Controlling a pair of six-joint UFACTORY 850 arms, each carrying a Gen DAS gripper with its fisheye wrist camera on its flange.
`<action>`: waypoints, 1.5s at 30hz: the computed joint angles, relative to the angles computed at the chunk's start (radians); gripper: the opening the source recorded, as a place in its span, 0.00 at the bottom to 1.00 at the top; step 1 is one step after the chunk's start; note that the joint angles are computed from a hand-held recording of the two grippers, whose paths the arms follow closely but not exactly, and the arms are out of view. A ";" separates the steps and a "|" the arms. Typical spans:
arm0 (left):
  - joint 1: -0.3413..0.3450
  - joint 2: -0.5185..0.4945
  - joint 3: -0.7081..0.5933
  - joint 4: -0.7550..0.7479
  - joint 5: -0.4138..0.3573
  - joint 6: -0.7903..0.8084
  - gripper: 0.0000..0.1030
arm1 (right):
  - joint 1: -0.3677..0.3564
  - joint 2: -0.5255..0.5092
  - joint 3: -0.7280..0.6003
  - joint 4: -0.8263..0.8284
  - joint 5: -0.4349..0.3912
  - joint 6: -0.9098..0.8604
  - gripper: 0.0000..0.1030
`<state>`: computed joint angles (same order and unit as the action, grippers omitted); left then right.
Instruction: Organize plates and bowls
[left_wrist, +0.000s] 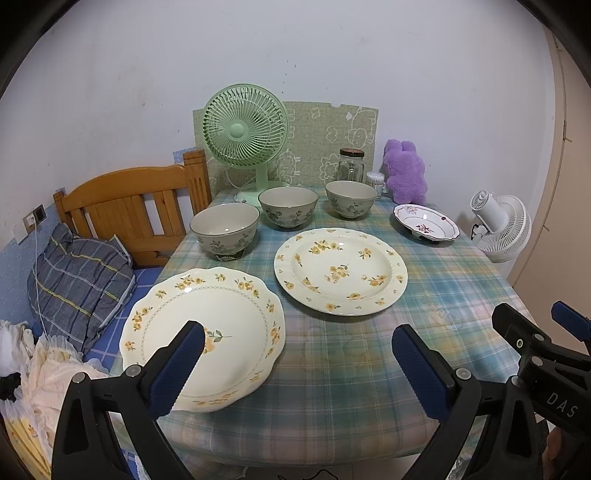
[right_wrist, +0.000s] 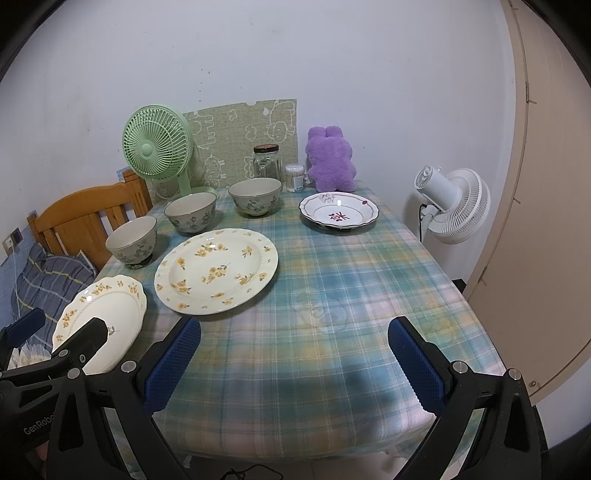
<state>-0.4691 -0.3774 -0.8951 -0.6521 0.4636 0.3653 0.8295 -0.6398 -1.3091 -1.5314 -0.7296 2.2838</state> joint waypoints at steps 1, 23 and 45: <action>0.000 0.000 0.000 0.000 0.000 0.000 0.99 | 0.000 0.000 -0.001 0.000 0.000 -0.001 0.99; -0.009 -0.006 -0.011 -0.023 -0.006 0.021 0.97 | -0.005 0.000 0.001 -0.007 0.005 0.005 0.99; 0.036 -0.071 -0.092 -0.314 -0.052 0.289 0.78 | -0.029 -0.090 -0.136 0.035 0.170 -0.136 0.92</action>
